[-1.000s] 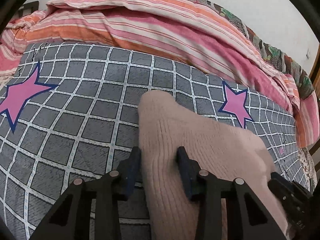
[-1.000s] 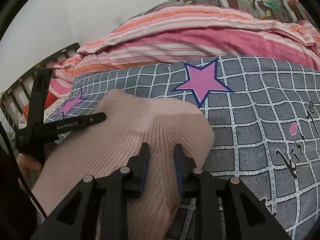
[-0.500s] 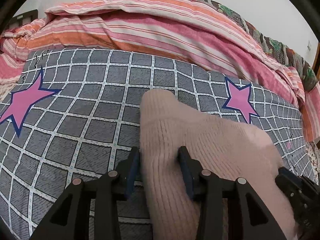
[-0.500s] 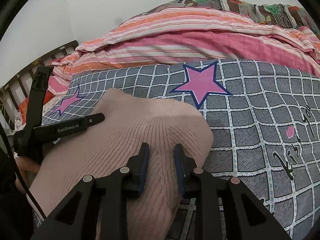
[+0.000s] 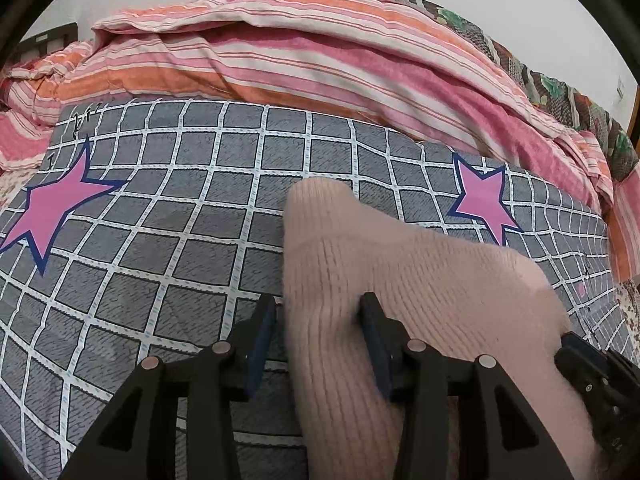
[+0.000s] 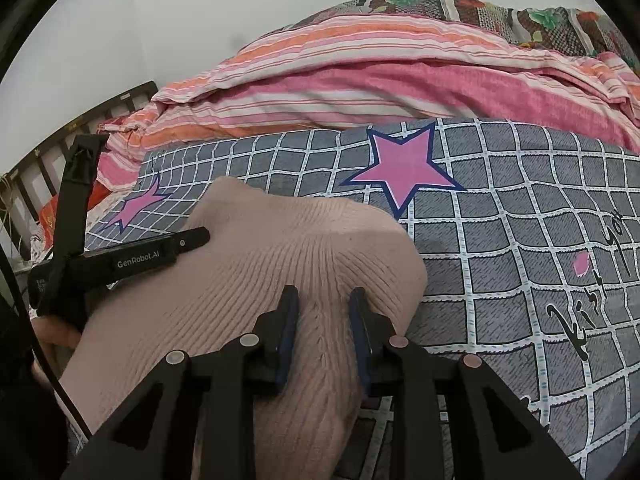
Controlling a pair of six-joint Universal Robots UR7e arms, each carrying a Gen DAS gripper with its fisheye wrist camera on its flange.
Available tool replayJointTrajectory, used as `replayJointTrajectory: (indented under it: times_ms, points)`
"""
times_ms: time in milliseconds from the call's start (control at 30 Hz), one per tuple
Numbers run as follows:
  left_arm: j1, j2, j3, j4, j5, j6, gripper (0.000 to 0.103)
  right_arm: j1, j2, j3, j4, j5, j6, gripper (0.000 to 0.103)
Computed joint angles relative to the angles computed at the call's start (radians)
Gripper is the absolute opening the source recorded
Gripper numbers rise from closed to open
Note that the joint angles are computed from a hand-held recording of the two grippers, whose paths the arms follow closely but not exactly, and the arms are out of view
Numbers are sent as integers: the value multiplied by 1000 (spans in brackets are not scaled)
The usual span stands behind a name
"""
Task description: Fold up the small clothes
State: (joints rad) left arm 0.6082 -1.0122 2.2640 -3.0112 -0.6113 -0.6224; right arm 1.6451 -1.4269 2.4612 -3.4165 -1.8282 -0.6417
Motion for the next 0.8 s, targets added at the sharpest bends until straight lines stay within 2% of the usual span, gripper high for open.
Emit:
replayJointTrajectory:
  times_ms: [800]
  points:
    - [0,1,0,-1,2,2,44,0,3,-1,-5,0,-8,27]
